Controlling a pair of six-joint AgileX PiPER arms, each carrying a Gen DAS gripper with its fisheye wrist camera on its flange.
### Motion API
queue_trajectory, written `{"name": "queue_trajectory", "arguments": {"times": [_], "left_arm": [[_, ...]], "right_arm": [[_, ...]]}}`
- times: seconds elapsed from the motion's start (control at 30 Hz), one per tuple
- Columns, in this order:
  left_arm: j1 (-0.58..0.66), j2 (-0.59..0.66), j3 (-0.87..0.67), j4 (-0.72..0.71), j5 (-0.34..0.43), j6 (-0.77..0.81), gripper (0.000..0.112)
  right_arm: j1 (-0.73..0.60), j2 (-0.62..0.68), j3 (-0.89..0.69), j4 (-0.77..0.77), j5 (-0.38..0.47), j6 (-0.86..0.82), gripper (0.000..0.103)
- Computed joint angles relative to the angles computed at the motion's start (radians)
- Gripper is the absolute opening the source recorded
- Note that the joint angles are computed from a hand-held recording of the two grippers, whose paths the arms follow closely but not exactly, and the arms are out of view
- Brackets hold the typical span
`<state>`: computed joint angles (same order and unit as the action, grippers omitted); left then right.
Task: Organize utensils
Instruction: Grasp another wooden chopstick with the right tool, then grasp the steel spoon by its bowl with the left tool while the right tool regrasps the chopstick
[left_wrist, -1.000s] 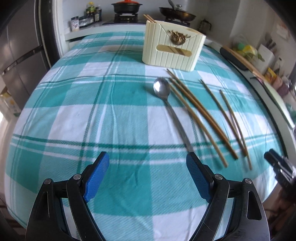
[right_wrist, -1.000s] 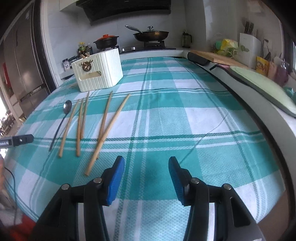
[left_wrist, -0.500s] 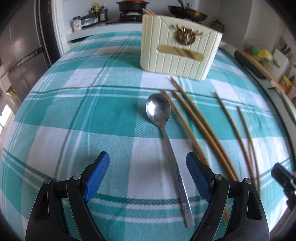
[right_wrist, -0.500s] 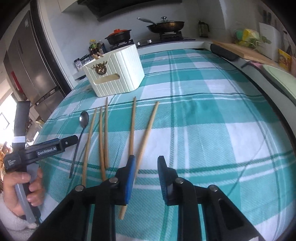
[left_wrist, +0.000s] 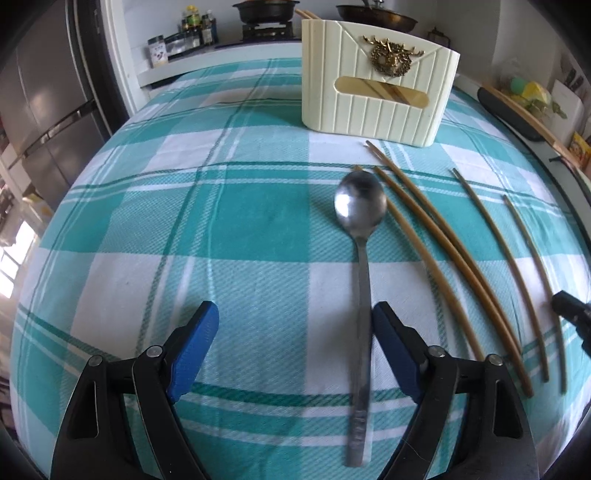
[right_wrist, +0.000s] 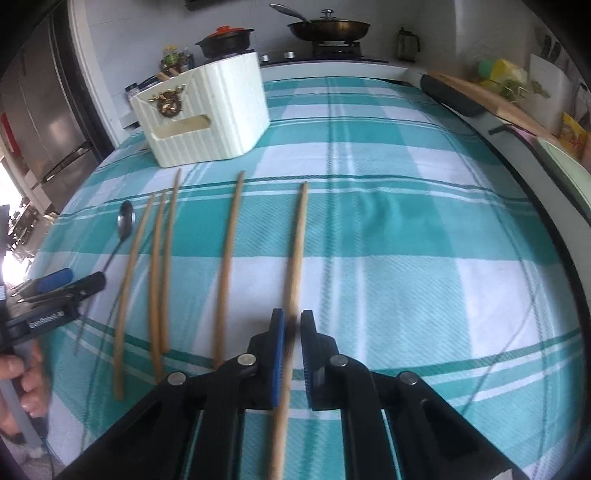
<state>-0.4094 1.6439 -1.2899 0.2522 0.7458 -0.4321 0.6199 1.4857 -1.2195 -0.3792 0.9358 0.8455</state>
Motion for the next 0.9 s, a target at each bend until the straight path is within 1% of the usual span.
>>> {"name": "queue_trajectory", "arguments": {"times": [0.07,0.13,0.2,0.23,0.3,0.33,0.37,0.43,0.47,0.57,0.7,0.77,0.87,0.9], "left_arm": [[0.005,-0.012,0.012,-0.009,-0.005,0.017,0.078],[0.006,-0.023,0.025,-0.018,-0.013,0.033,0.075],[0.0,-0.029,0.033,-0.013,-0.021,0.043,0.072],[-0.004,-0.033,0.039,-0.013,-0.029,0.055,0.067],[-0.005,-0.038,0.041,-0.043,-0.038,0.11,0.055],[-0.005,-0.039,0.038,-0.061,-0.037,0.135,0.042],[-0.008,-0.042,0.039,-0.074,-0.037,0.155,0.026],[-0.03,-0.046,0.043,-0.046,-0.035,0.142,0.007],[-0.048,-0.048,0.049,-0.001,-0.035,0.102,0.007],[-0.067,-0.059,0.065,0.064,-0.027,0.008,0.006],[-0.04,-0.091,0.086,0.074,0.011,-0.074,0.006],[-0.016,-0.113,0.108,0.06,0.013,-0.075,0.006],[0.037,-0.133,0.126,-0.027,0.005,0.013,0.009],[0.053,-0.135,0.127,-0.061,0.001,0.05,0.01]], "right_arm": [[0.004,-0.019,0.019,-0.04,0.033,0.019,0.009],[0.02,-0.038,0.041,-0.087,0.064,0.04,0.008],[0.028,-0.052,0.054,-0.111,0.078,0.046,0.008],[0.034,-0.064,0.07,-0.124,0.075,0.052,0.009],[0.036,-0.079,0.09,-0.136,0.059,0.054,0.009],[0.041,-0.08,0.094,-0.147,0.06,0.056,0.009],[0.049,-0.079,0.094,-0.158,0.065,0.062,0.009],[0.062,-0.075,0.093,-0.176,0.073,0.08,0.009],[0.064,-0.076,0.097,-0.182,0.071,0.091,0.009],[0.067,-0.087,0.112,-0.195,0.063,0.117,0.009],[0.07,-0.097,0.124,-0.213,0.082,0.14,0.009],[0.071,-0.114,0.136,-0.218,0.092,0.15,0.009],[0.082,-0.126,0.14,-0.225,0.119,0.145,0.009],[0.081,-0.131,0.141,-0.214,0.119,0.131,0.011]]}}
